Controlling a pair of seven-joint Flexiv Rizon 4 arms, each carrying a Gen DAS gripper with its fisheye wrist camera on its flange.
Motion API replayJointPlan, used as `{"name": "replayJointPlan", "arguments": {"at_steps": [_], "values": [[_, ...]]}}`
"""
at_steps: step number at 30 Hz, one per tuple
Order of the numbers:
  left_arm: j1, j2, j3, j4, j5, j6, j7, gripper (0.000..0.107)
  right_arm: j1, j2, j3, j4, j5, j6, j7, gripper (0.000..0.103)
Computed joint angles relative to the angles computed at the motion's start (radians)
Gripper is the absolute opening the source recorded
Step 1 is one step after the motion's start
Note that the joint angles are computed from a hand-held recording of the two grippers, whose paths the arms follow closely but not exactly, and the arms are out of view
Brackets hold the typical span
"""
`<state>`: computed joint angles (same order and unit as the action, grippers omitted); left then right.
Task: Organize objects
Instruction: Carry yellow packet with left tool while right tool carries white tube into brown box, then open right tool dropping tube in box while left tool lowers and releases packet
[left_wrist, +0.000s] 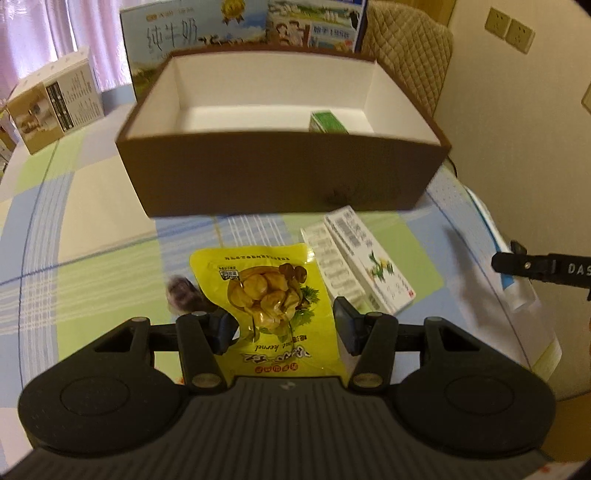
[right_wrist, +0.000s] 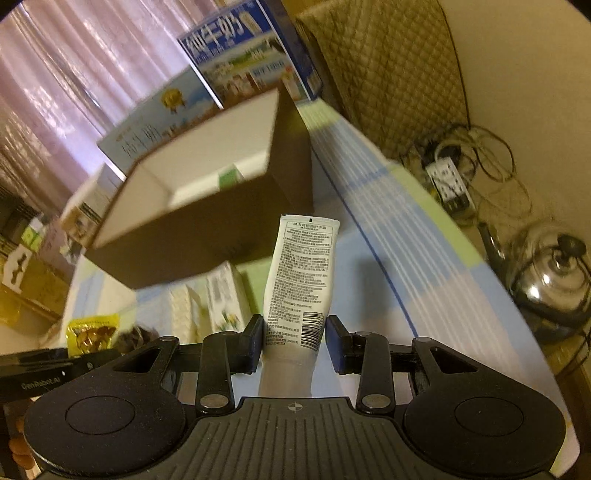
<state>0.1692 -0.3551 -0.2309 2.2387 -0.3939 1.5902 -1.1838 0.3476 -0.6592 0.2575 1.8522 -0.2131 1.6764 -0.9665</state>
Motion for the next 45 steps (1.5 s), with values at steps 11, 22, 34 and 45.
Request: {"name": "replayJointPlan", "arguments": {"at_steps": [11, 22, 34, 45], "values": [[0.069, 0.001, -0.044, -0.066, -0.016, 0.033, 0.023, 0.050, -0.054, -0.080, 0.108, -0.192, -0.055, -0.039, -0.106, 0.033], [0.010, -0.093, 0.081, -0.267, 0.029, 0.022, -0.024, 0.050, -0.027, -0.217, 0.129, -0.483, -0.046, -0.221, -0.285, 0.033], [-0.077, -0.260, 0.215, -0.574, 0.106, -0.099, -0.049, 0.051, 0.061, -0.405, 0.079, -0.883, 0.004, -0.514, -0.451, 0.033], [-0.101, -0.428, 0.274, -0.857, 0.184, -0.322, -0.003, 0.051, 0.151, -0.582, -0.014, -1.253, 0.035, -0.798, -0.626, 0.033]]}}
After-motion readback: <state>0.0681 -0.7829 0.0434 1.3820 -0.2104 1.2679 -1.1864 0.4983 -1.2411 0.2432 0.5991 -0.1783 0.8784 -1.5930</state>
